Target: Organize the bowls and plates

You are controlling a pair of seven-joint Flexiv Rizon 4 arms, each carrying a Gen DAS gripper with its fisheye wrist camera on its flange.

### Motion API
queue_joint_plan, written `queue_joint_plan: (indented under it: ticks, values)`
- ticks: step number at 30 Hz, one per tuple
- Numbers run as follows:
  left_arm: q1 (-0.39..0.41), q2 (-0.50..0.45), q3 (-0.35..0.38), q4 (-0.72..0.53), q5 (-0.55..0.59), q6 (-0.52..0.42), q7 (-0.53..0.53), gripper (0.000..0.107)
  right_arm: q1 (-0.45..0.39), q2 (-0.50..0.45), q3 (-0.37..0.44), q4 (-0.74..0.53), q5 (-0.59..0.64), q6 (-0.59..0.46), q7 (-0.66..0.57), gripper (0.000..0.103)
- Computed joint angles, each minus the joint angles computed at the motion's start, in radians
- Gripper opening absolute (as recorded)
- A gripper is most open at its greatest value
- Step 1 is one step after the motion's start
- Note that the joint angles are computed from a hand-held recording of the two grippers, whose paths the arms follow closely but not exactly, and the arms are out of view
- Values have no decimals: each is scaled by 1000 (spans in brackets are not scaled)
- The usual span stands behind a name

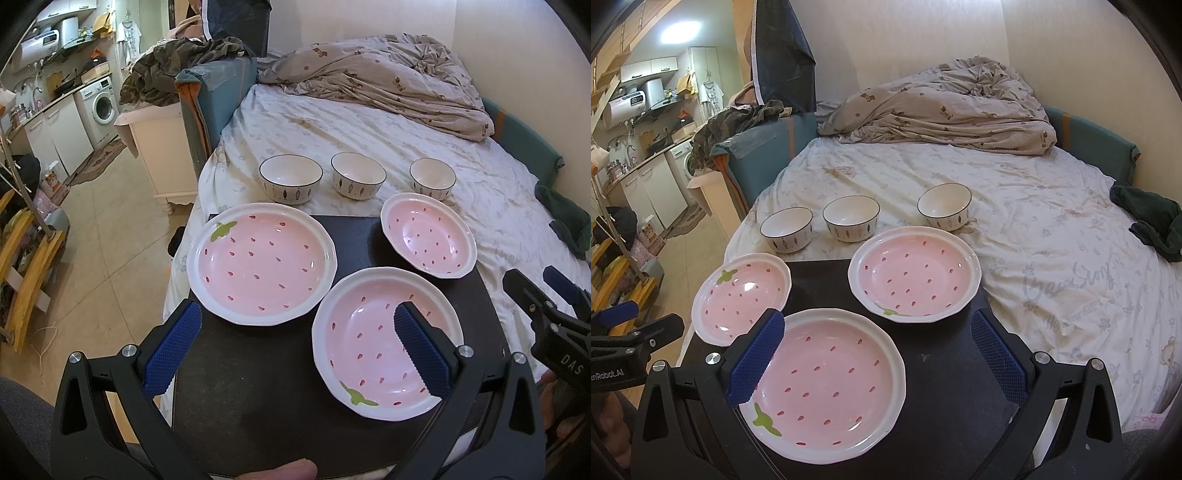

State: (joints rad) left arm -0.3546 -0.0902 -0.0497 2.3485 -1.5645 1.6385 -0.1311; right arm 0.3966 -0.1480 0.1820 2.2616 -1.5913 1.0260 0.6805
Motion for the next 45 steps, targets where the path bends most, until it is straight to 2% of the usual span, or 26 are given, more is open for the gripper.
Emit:
queue_joint_plan:
  ticks: [3, 18, 25, 30, 34, 36, 40, 45]
  values:
    - [5, 2, -1, 5, 23, -3, -21, 103, -4, 6, -1, 3, 6, 4, -5, 103]
    - [-1, 0, -2, 0, 0, 2, -1, 103, -5, 4, -1, 2, 6, 2, -5, 103]
    - [9, 8, -5, 2, 42, -3, -35, 103, -7, 5, -1, 2, 16, 9, -13, 103]
    - [72, 22, 6, 10, 257, -55, -190, 103, -23, 15, -8, -12, 15, 40, 14, 103]
    - [163, 15, 40, -18, 568, -140, -437, 103, -30, 17, -14, -28, 22, 25, 28, 103]
    - [198, 2, 40, -42, 654, -153, -509, 103, -28, 9, -15, -43, 37, 14, 2, 103]
    - [256, -30, 28, -93, 771, -181, -583, 103, -18, -11, -21, -85, 58, -5, -50, 103]
    - [312, -89, 29, -173, 937, -250, -689, 103, -13, -63, -37, -156, 103, 44, -132, 103]
